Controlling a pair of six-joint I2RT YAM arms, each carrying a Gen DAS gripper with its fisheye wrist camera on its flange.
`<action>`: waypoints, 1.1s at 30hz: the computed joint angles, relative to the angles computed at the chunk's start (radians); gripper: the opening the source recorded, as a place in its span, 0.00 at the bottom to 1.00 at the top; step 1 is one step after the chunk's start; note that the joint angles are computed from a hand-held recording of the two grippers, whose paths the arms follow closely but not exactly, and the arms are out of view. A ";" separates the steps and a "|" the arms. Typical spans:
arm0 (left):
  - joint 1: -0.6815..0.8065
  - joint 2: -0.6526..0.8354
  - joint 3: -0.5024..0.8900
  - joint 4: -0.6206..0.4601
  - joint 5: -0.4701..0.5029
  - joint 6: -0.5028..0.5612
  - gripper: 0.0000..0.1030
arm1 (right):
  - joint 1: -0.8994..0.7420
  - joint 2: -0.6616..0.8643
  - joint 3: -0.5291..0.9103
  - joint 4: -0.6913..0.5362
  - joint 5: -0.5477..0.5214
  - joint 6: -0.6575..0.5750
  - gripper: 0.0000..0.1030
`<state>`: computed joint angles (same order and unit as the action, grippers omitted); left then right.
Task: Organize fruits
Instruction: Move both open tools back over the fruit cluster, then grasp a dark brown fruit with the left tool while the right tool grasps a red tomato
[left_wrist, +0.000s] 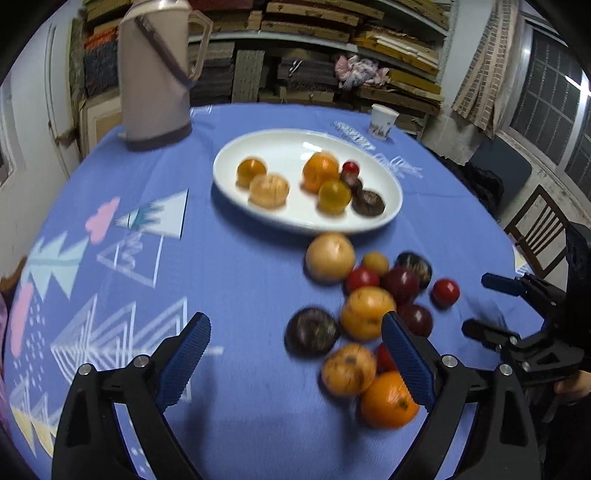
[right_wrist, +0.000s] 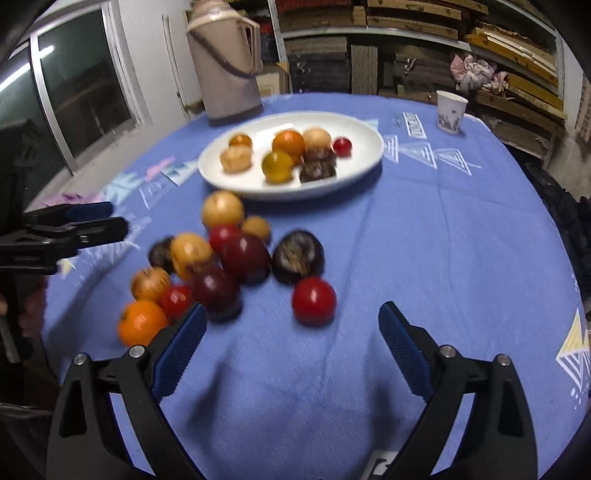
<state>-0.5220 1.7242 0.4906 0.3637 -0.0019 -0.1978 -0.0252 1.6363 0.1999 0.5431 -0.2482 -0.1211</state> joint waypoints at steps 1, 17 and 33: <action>0.006 0.016 0.000 0.003 0.002 -0.002 0.92 | 0.005 0.027 0.007 0.014 0.008 -0.003 0.85; 0.046 0.085 0.025 0.010 0.035 0.005 0.92 | 0.033 0.205 0.149 -0.011 0.038 0.019 0.32; 0.027 0.244 0.161 -0.020 0.046 0.017 0.93 | -0.017 0.183 0.102 0.004 -0.108 0.017 0.29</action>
